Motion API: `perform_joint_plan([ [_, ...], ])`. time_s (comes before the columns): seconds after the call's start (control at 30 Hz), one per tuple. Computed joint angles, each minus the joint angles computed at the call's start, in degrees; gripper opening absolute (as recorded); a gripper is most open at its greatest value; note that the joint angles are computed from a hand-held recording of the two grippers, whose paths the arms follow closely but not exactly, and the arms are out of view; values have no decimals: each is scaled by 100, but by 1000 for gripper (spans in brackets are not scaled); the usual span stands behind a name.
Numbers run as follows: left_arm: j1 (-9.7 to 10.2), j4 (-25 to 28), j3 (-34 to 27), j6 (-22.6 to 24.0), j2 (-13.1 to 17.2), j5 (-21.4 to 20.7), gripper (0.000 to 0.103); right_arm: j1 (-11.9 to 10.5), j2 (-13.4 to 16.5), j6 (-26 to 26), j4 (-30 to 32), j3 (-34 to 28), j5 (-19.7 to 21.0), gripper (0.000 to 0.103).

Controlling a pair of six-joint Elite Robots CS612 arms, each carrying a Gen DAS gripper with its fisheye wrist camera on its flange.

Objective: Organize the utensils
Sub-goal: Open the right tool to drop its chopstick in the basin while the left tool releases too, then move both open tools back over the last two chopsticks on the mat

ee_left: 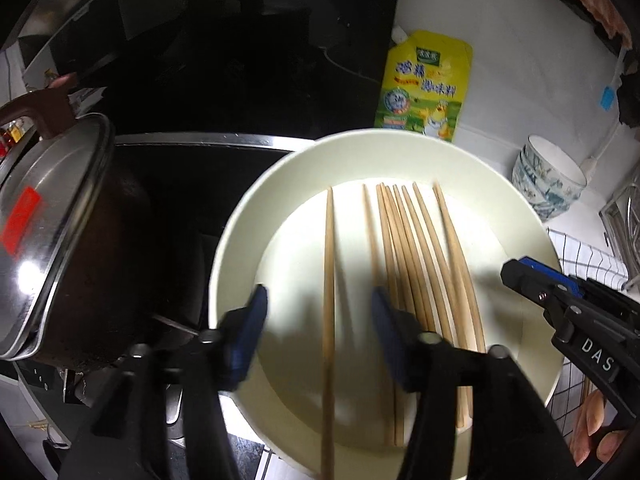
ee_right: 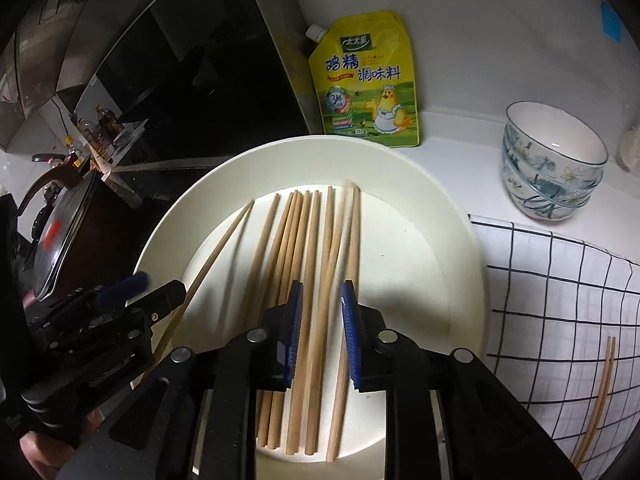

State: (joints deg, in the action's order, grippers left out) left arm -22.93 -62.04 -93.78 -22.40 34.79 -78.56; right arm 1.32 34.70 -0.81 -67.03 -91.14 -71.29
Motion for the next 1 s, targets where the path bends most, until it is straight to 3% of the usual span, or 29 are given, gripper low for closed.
perform_joint_plan([
  [0.27, -26, 94, -97, -92, -12, 23, 66, -43, 48, -9, 120, -144, 8, 19],
  [1.0, -376, 244, -528, -104, -15, 128, 69, -335, 212, -55, 514, -1004, 54, 23],
])
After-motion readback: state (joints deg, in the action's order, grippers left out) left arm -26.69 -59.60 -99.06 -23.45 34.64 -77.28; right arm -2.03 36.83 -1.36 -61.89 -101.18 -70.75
